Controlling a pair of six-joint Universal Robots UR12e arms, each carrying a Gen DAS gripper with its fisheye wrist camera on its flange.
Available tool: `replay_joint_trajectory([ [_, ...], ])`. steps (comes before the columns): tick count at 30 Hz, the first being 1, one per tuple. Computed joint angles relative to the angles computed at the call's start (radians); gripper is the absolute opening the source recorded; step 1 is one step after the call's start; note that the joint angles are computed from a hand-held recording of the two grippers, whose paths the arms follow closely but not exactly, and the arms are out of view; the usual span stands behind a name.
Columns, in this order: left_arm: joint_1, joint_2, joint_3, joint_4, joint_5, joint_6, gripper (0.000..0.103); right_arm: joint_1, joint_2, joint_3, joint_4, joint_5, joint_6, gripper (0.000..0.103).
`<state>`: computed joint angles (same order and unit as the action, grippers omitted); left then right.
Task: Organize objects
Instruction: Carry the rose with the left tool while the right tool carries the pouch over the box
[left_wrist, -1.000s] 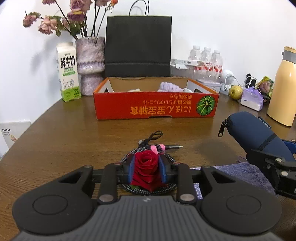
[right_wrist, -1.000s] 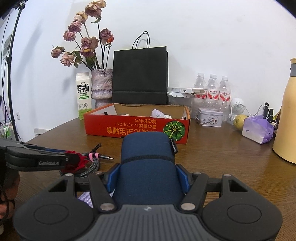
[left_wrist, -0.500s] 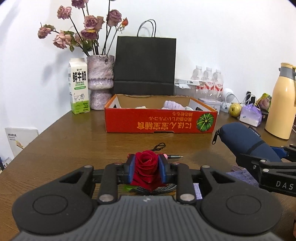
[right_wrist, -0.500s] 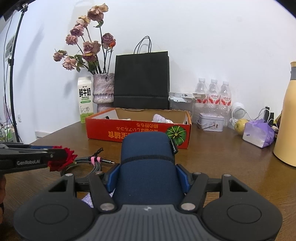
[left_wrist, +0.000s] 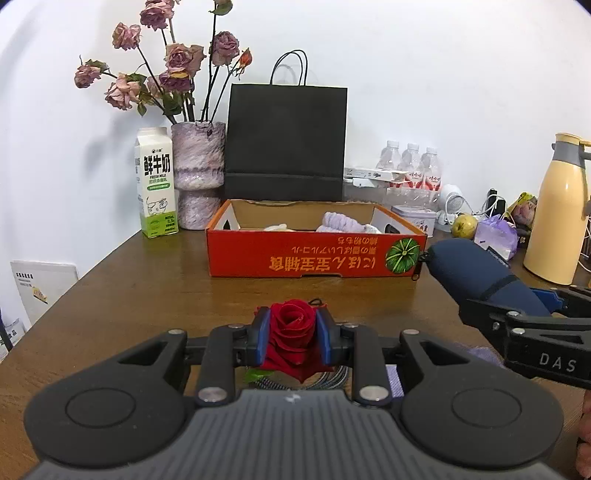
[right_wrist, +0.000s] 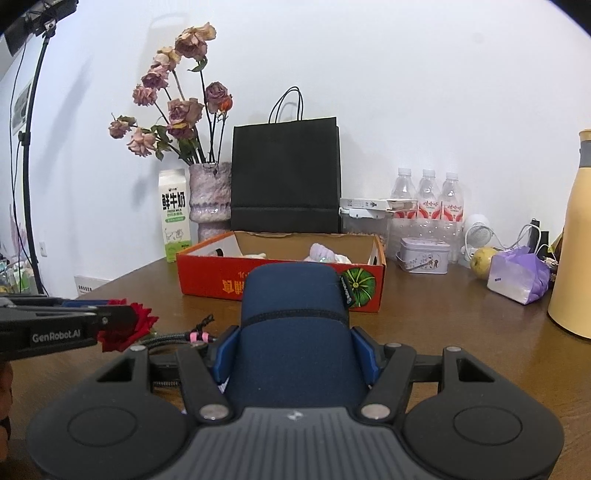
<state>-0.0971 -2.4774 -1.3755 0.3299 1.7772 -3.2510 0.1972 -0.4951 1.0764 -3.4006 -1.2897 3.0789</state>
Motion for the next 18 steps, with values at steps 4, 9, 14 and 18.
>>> replay_joint_trajectory([
  [4, -0.001, -0.001, 0.011, 0.011, -0.005, 0.012, 0.027, 0.002, 0.001, -0.016, 0.007, 0.008, 0.000, 0.062],
  [9, 0.000, -0.001, 0.037, 0.005, -0.002, 0.009, 0.027, 0.006, 0.007, -0.046, 0.020, 0.015, 0.003, 0.062],
  [14, 0.003, -0.006, 0.070, -0.004, 0.004, 0.008, 0.027, 0.010, 0.018, -0.087, 0.037, 0.020, 0.002, 0.062],
  [18, 0.006, -0.014, 0.099, -0.009, 0.001, 0.006, 0.027, 0.014, 0.032, -0.129, 0.059, 0.023, 0.005, 0.062],
])
